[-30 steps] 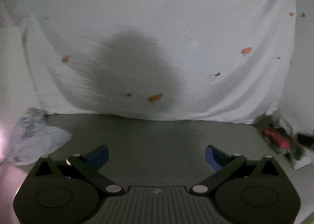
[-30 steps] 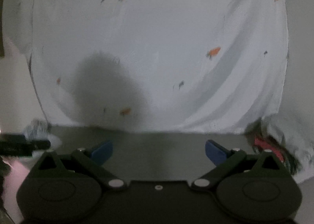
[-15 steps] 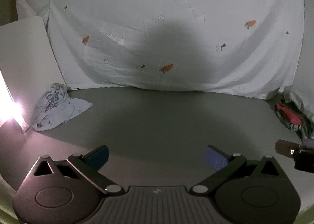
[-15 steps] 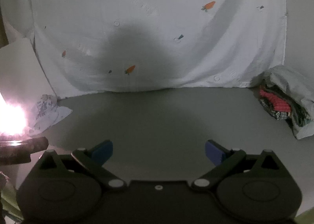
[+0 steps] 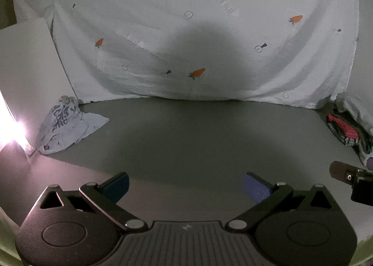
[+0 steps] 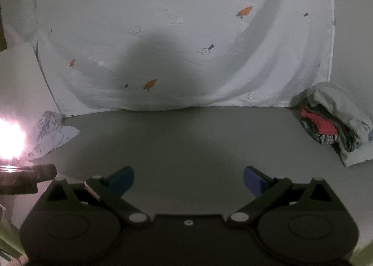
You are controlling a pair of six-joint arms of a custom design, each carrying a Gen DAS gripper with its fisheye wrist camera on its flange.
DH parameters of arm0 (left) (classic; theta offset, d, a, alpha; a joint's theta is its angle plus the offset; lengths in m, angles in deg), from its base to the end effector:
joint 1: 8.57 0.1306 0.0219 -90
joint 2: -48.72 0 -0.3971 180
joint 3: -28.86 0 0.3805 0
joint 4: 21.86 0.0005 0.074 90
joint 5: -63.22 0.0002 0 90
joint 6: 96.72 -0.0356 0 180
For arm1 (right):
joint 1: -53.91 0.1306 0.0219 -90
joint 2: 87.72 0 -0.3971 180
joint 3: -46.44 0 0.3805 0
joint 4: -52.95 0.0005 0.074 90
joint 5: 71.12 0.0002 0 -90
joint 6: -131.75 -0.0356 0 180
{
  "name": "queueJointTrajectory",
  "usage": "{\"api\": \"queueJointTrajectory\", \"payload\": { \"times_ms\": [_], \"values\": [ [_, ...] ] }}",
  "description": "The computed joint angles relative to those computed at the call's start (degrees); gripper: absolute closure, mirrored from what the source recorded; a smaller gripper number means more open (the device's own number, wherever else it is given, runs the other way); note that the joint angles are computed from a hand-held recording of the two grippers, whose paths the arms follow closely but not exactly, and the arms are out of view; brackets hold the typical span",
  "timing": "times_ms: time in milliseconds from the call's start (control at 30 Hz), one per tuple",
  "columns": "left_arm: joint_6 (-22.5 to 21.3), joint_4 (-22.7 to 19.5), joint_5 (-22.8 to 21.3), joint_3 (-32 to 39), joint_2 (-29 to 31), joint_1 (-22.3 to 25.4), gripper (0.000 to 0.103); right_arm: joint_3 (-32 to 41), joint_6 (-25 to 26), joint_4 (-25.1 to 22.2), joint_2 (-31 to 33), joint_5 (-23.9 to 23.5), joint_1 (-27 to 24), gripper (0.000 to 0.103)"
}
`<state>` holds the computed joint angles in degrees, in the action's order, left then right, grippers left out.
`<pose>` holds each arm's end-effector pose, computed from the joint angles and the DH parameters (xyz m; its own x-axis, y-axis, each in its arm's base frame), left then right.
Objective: Fold clothes
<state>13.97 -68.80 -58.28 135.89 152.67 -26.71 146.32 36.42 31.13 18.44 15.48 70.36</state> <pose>0.5499 -0.1611 0.4640 -0.5833 -0.1259 -0.8024 -0.3192 0.9440 0.0839 0.5819 0.1735 0.4186 -0.4807 -0.0452 -0.8757 -0.2895 0.9509 0.1098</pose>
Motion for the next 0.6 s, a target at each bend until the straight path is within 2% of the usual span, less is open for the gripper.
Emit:
{"api": "queueJointTrajectory", "payload": {
  "times_ms": [267, 600],
  "values": [
    [1.1, 0.7, 2.0, -2.1, -1.5, 1.2, 0.0, -1.1, 2.2, 0.1, -0.9, 2.4, 1.5, 0.001],
    [0.9, 1.3, 3.2, -2.9, -1.9, 1.4, 0.0, -2.4, 2.3, 0.3, -1.9, 3.4, 1.9, 0.001]
  ]
}}
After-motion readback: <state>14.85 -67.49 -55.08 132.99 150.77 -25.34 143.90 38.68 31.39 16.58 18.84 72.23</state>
